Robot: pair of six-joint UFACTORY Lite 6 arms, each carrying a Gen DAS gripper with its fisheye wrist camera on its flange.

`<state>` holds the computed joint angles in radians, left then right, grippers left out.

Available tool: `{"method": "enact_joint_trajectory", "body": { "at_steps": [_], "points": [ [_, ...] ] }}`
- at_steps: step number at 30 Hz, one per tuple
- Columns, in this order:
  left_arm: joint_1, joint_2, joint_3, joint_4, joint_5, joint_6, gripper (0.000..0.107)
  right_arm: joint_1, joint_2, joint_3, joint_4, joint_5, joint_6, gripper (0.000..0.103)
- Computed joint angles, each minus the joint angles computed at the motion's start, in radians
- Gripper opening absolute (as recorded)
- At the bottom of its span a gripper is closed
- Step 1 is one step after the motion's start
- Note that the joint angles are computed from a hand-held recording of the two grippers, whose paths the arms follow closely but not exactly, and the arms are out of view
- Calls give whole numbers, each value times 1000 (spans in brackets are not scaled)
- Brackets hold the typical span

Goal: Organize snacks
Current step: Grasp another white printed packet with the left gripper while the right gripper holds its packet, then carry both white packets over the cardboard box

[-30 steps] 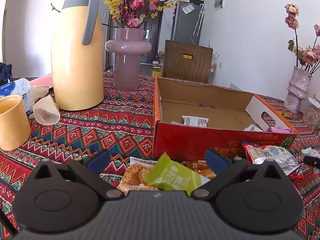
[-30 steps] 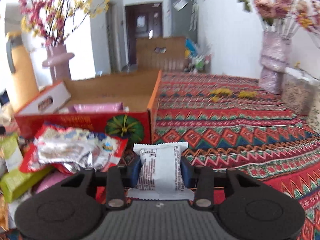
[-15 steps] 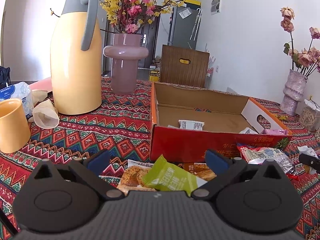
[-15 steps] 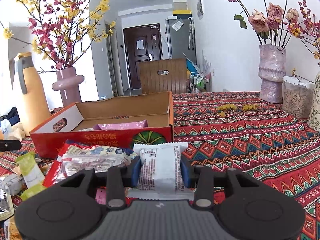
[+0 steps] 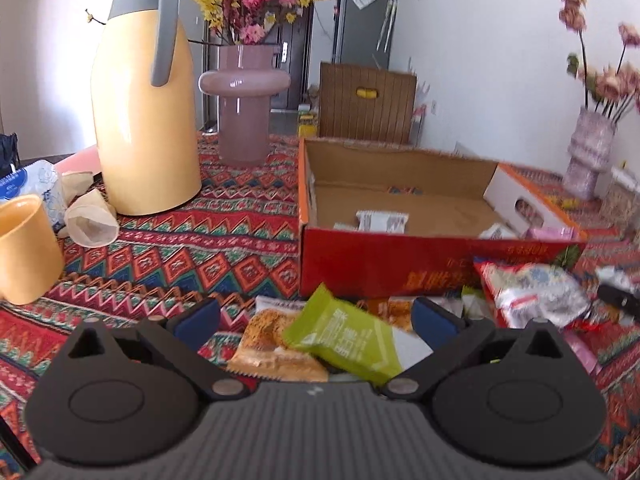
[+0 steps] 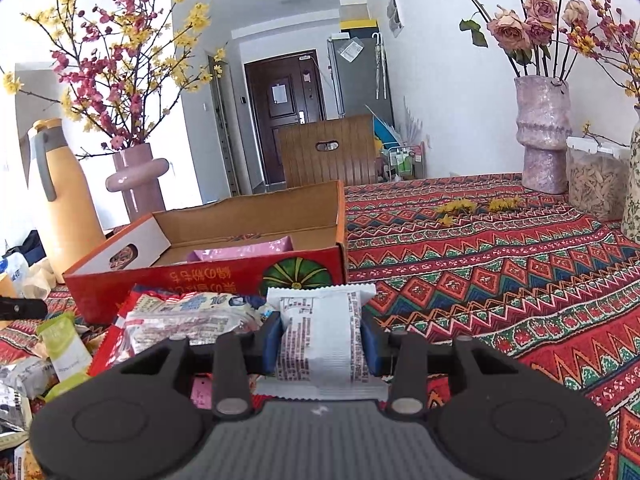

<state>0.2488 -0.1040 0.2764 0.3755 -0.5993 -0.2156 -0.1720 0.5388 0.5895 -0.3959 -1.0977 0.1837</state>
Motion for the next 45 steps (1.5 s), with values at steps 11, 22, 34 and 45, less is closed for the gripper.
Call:
{"method": "enact_joint_trajectory", "body": {
  "at_steps": [11,22,34,45],
  "points": [
    [-77,-50,-38,-162,159,207,99,-26,1,-11,-44,-33,16,40],
    [-102,-1,-5,-50,242,105,43,-27,-3,-23,-44,-47,12,40],
    [-57,-203,-125,99,255,1,41,-26,-4,-27,-40,-50,6,40],
    [-20,-564,-210,638,329,-534,41,-29,-36,-44,-42,-51,3,40]
  ]
}}
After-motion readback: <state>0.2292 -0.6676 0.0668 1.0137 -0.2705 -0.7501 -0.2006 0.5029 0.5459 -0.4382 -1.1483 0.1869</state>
